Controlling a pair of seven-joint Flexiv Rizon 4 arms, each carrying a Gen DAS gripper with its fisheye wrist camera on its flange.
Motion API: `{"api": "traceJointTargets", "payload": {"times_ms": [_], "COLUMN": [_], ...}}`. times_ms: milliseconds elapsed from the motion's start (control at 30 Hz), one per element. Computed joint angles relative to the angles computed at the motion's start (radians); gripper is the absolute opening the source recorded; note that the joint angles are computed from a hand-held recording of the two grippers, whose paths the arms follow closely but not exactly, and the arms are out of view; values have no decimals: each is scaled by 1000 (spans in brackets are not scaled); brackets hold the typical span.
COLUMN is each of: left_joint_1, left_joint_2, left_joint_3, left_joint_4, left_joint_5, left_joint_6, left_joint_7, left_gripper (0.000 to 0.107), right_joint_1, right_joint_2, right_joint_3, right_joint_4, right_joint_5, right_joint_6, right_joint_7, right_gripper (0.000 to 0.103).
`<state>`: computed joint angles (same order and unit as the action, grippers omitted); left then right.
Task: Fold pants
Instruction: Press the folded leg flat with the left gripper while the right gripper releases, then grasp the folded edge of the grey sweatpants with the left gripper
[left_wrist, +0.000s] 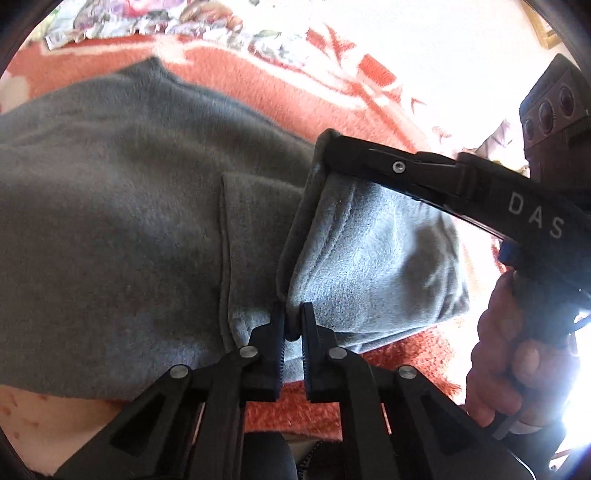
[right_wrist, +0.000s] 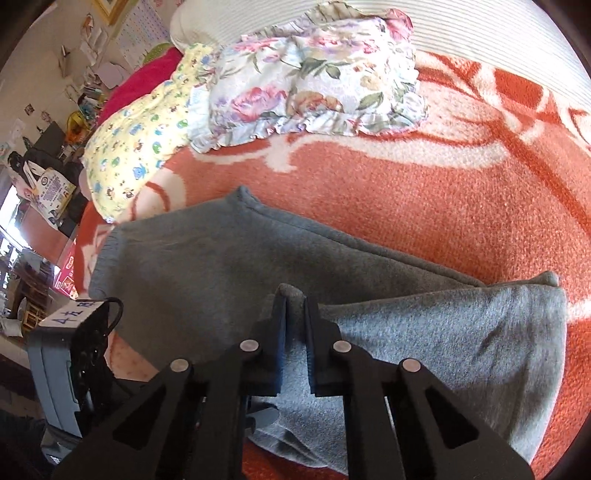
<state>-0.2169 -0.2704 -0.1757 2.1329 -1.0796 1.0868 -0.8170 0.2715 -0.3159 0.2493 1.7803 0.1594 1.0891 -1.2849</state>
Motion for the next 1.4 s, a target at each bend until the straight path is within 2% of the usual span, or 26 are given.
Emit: {"api": "traceJointTargets", "payload": {"times_ms": [200,367,433,567,700,800,867,1033,1400], "left_joint_1": [7,18,24,31,29,34,27,35,72], "left_joint_2": [61,16,14,20,37,60,79,126,159], "left_joint_3": [26,41,34,32,38,49,59,88,138], "left_joint_4": [54,45,49,54,62,83,100,143,185], "left_joint_5": [-54,-5,-17,-33,-47,-70,-78,-148,-274], "left_joint_6": [-43,-71,-72,-87,-97,-112,-83,-53,21], "left_joint_7": [53,-19,-4,13,27,48,56,92,115], "left_gripper": [6,6,6,8,11,12,10,10,10], "right_joint_1": [4,20,14,-38,-24,-15,-11,-2,54], "right_joint_2": [-22,-92,-104,-108,-84,-63,-56,-56,-98], "right_joint_3": [16,10,21,75,61,57,57,65,69], "right_joint_4": [-31,-39,-23,-35,-26,-6,-2,-23,-127], "right_joint_5": [28,30,52,132,128,122,115,106,61], "right_joint_6": [-6,-15,39,62,75,115,119,91,36], "right_joint_7": [-28,10,16,-14,3,17,26,22,0], "right_gripper": [11,12,13,23,45,45,45,45,45]}}
